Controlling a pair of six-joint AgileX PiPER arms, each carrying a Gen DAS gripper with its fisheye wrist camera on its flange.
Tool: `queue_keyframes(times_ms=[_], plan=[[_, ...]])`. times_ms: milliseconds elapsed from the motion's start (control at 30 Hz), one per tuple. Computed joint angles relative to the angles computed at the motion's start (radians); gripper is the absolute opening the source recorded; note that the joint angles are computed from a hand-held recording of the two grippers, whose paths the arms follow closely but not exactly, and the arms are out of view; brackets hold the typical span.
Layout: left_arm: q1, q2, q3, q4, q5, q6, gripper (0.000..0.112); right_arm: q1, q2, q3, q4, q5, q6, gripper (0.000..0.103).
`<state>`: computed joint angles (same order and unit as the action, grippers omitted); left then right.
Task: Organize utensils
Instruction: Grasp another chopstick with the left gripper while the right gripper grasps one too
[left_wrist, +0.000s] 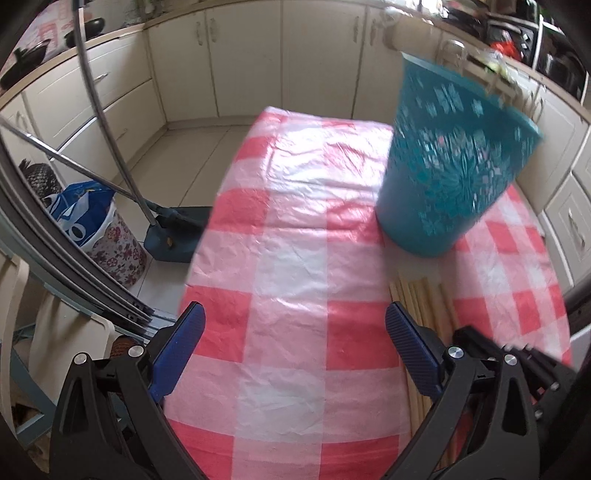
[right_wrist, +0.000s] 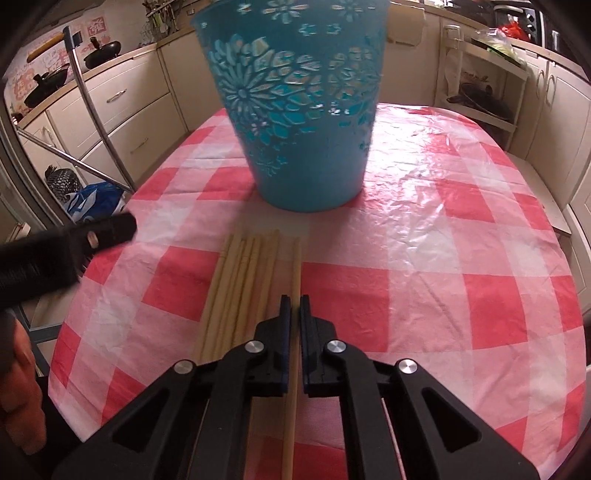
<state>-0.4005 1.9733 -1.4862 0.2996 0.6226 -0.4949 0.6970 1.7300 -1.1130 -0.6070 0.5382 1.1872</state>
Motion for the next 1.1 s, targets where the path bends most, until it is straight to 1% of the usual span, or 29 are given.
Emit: queue_keyframes(times_ms=[100,367,633,733,767,833,900,1000,1067,1100], plan=[[-0.025,0.038,-0.019,0.032,0.013,-0.010,0.094,-0.023,-0.030,0.037,0.015,-0.015,-0.007,0.006],[-0.056,0.094,-0.063,0.025,0.029,-0.007,0.094,-0.063,-0.067,0.094,0.051,-0.059,-0.050,0.006],[-0.075,0.120,-0.079,0.026,0.041,-0.014,0.094,-0.079,-0.083,0.112,0.079,-0.073,-0.088,0.006],[-0.062,0.132,-0.097,-0.011,0.054,0.011,0.092,-0.088,-0.087,0.116,0.094,-0.080,-0.109,0.006],[-0.068,0.137,-0.102,0.011,0.062,-0.002,0.092,-0.090,-0.085,0.113,0.096,-0.079,-0.115,0.006],[-0.071,0.140,-0.105,0.011,0.060,0.002,0.091,-0.092,-0.077,0.103,0.099,-0.076,-0.120,0.006],[-0.075,0.144,-0.112,0.010,0.056,0.009,0.089,-0.097,-0.066,0.088,0.112,-0.075,-0.139,0.008],[-0.083,0.146,-0.118,0.007,0.041,0.026,0.075,-0.097,-0.055,0.072,0.118,-0.062,-0.168,0.008],[-0.090,0.141,-0.113,-0.003,0.020,0.055,0.055,-0.088,-0.049,0.061,0.099,-0.039,-0.171,0.006],[-0.092,0.140,-0.111,-0.011,0.009,0.071,0.047,-0.088,-0.049,0.062,0.100,-0.041,-0.175,0.006]])
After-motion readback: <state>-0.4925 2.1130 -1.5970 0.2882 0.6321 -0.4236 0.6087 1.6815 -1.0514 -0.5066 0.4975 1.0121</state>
